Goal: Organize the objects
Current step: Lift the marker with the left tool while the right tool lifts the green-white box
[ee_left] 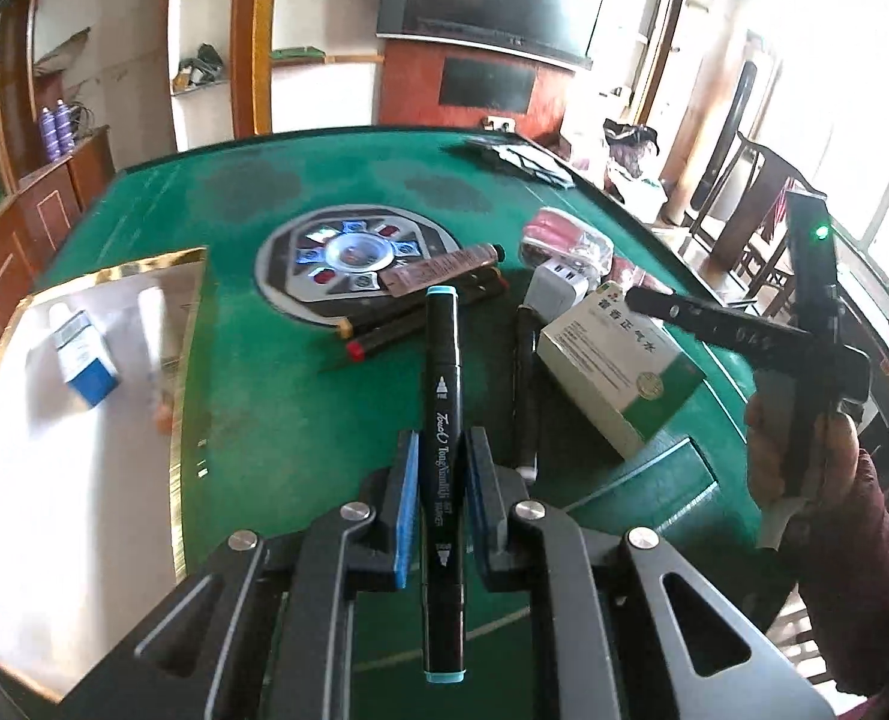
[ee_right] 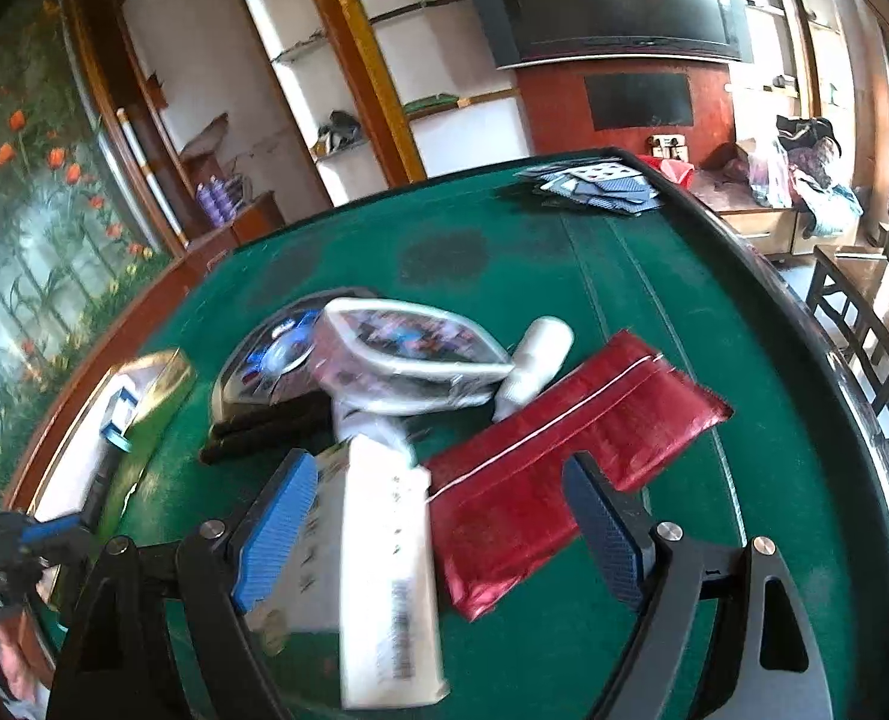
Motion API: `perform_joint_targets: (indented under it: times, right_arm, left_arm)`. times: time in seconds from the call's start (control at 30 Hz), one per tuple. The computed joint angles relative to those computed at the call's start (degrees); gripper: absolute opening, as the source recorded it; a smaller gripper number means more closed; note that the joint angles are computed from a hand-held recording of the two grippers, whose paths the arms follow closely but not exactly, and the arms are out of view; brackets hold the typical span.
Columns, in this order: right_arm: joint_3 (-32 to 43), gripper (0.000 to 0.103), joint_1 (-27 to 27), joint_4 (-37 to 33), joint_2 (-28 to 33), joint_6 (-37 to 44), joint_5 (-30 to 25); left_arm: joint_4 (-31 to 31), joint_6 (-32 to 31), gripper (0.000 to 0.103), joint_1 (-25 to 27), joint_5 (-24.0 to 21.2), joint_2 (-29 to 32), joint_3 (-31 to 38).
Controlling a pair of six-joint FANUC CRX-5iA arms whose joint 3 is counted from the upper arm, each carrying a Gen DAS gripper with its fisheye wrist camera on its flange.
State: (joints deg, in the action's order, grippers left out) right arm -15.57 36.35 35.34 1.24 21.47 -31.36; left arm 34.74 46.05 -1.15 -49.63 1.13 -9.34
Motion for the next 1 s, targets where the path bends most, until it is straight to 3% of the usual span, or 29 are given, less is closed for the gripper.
perform_joint_targets:
  times: [0.07, 0.23, 0.33, 0.4, 0.57, 0.83, 1.0]
  right_arm:
    - [2.1, 0.088, 1.4, -2.1, 0.9, 2.0, -3.2]
    - [8.6, 0.087, 4.7, 0.2, 6.4, 2.2, -15.3]
    - [10.8, 0.083, 6.1, 1.0, 8.3, 2.5, -18.4]
    - [12.1, 0.076, 7.4, 2.2, 9.5, 3.3, -20.9]
    - [14.7, 0.076, 11.5, 9.1, 13.6, 6.3, -29.1]
    - [17.6, 0.081, 13.0, 11.2, 16.9, 11.3, -34.8]
    - [17.6, 0.078, 12.6, 7.7, 15.4, 10.3, -33.1]
  left_arm:
    - [1.5, -1.6, 0.014, 1.4, 0.2, -1.5, -1.6]
    - [4.8, -4.4, 0.014, 4.2, 0.2, -4.0, -4.8]
    - [6.4, -5.5, 0.015, 6.1, 0.3, -5.1, -6.7]
    - [7.2, -5.9, 0.014, 7.3, -0.2, -5.4, -7.4]
    - [8.5, -6.6, 0.015, 9.5, -0.4, -6.4, -9.1]
    - [9.8, -7.6, 0.015, 10.6, -0.5, -7.3, -10.6]
    - [9.7, -7.6, 0.015, 11.5, -0.4, -7.8, -10.9]
